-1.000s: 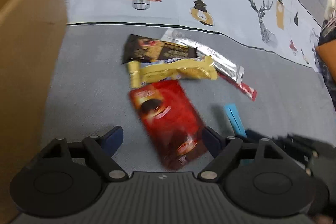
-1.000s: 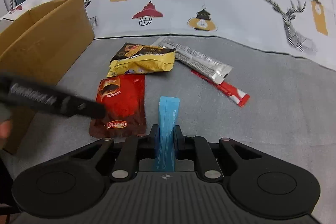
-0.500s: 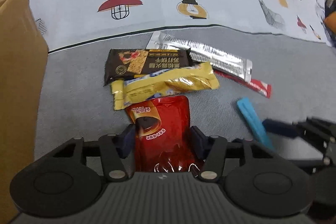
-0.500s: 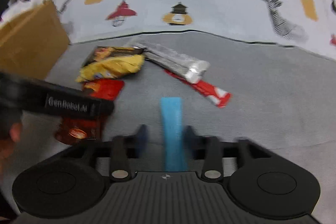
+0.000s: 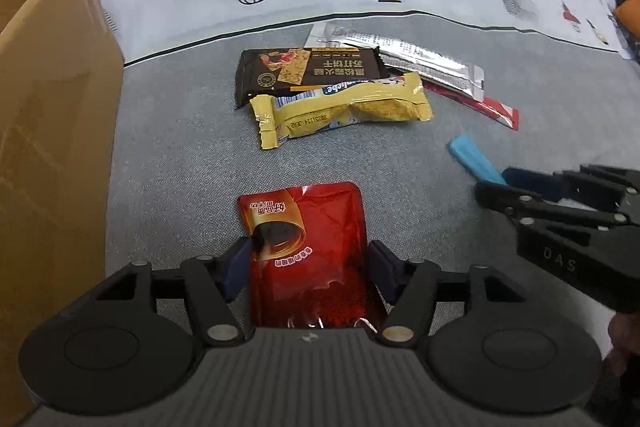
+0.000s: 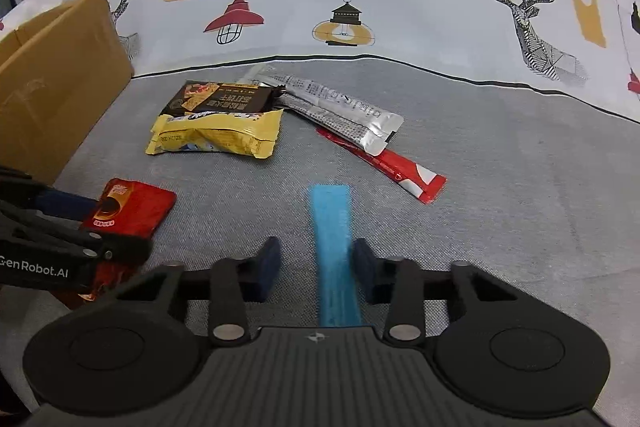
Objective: Organize snacks
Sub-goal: 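Lift and carry the red pouch and blue stick over the box with both tools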
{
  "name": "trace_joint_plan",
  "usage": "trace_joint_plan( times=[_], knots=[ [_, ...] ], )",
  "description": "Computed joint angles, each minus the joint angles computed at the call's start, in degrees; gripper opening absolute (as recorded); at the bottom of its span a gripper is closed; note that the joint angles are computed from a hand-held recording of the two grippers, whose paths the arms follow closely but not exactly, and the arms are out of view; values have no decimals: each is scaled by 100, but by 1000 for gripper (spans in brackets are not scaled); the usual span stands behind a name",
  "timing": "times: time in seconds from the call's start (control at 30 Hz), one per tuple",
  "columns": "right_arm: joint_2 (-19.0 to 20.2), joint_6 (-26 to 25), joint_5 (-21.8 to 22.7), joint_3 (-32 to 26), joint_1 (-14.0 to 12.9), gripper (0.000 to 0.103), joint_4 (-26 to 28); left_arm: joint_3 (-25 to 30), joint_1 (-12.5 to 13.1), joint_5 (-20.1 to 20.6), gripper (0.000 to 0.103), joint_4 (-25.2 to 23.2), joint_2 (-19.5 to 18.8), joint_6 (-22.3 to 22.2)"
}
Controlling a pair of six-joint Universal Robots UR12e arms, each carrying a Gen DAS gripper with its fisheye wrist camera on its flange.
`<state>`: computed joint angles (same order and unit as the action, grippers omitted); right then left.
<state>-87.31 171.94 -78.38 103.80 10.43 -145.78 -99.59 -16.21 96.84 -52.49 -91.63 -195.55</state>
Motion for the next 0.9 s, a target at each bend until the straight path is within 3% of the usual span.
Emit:
trace_joint_plan(
  times=[0.07,0.23,0.37,0.6,0.9],
  knots=[
    [-24,112,-90,41,13,18,-70,17,-22,20,59,-35,6,-162],
    [-117,496,-298,161,119,14,-217,-143,-25,-166,52,-102,227,-371],
    [-302,695,-97,279,175,14,-365,-259,5,-298,51,-275,452,-519],
    [-712,1490,-21,526,306,14,-1004,-291,113,-345,50,-54,819,-314],
    [-806,1721,12,150,743,14,-1331,-208,334,-286,50,313,1327,-106]
  ],
)
